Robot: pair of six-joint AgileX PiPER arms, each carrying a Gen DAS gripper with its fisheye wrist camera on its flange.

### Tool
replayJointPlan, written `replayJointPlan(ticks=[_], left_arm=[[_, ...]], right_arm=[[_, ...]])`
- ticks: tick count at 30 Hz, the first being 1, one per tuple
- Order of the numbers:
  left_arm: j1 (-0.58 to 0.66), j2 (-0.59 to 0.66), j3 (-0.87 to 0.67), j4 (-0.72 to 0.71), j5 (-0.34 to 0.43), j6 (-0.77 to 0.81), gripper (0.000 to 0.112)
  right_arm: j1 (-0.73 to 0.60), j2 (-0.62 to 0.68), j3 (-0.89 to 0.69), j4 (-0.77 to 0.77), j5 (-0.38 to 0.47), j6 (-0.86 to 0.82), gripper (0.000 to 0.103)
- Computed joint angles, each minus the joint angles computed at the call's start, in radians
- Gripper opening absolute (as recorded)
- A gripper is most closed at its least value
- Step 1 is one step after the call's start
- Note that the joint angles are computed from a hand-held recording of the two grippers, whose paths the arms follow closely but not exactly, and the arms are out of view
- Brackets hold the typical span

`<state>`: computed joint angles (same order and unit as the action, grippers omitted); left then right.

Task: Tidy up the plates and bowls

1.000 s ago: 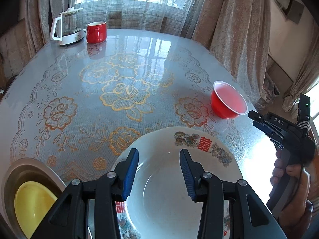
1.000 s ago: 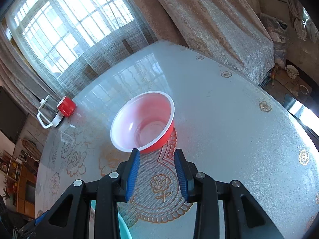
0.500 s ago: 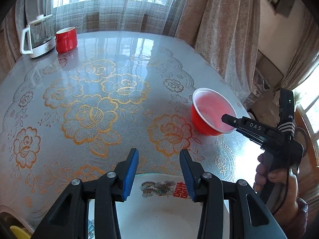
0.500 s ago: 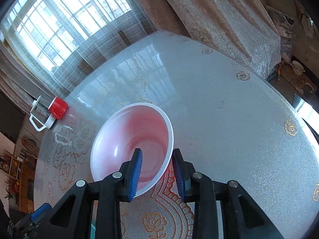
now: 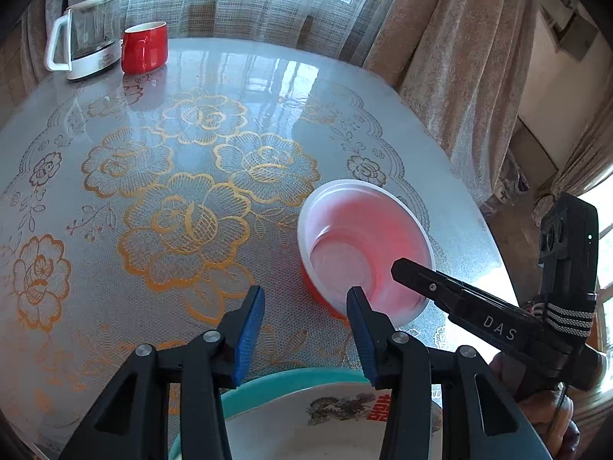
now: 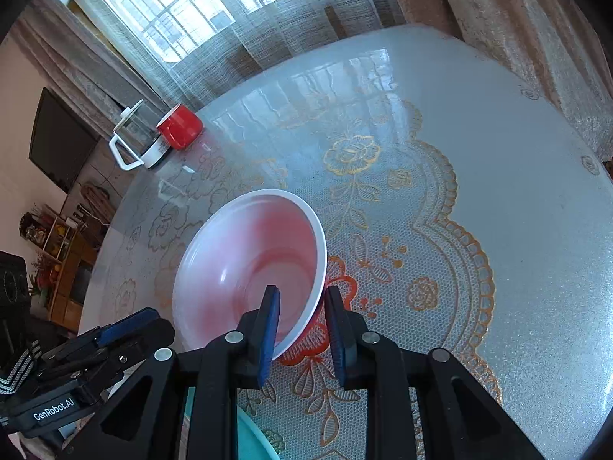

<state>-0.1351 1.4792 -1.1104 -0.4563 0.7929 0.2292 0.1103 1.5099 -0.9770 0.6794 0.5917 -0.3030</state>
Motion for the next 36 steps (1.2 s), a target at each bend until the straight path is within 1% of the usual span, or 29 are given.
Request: replayJointPlan(ticks=[2,3,7,11,15,16,17,18,20,24,30,36], left_arm=[[0.008,0.004,0.0,0.007,-0.007,-0.001,0.044],[0.014,0.01,-0.004,0.002,-0.006,0.006,0.044],[0.034,0.025,-0.017,-0.027,-0.006,0.025,0.043],[0.04,0.048,-0.034,-0.047,0.006,0.021,0.043],[0.035,0.071,-0.049,-0.057,0.01,0.017,0.041],[0.031,0.077,-0.052,-0.063,0.014,0.021,0.038],[0.027,0.083,-0.054,-0.074,0.016,0.03,0.033],[0.024,0.087,-0.053,-0.089,0.018,0.047,0.031],[0.016,0.084,-0.043,-0.112,0.017,0.078,0.02],[-0.029,0.025,-0.006,-0.036,-0.037,0.046,0.019],[0.016,-0.049,0.002,-0.037,0.001,0.047,0.019],[0.071,-0.19,0.067,-0.035,0.03,0.061,0.019]], right_arm=[[0.003,0.002,0.001,0.02,-0.001,-0.013,0.031],[0.004,-0.001,0.005,0.023,-0.004,-0.01,0.031],[-0.015,-0.041,0.034,0.031,-0.028,0.012,0.031],[-0.05,-0.072,0.066,0.108,-0.034,-0.019,0.031],[-0.056,-0.09,0.093,0.137,-0.051,-0.026,0.031],[-0.051,-0.095,0.101,0.13,-0.063,-0.016,0.029],[-0.043,-0.094,0.101,0.114,-0.067,-0.002,0.021],[-0.037,-0.088,0.101,0.112,-0.066,0.0,0.017],[-0.02,-0.082,0.102,0.119,-0.073,0.0,0.014],[0.029,-0.093,0.094,0.046,-0.1,0.072,0.014],[0.051,-0.124,0.075,0.062,-0.073,0.083,0.014],[0.125,-0.208,0.082,-0.003,-0.077,0.166,0.015]])
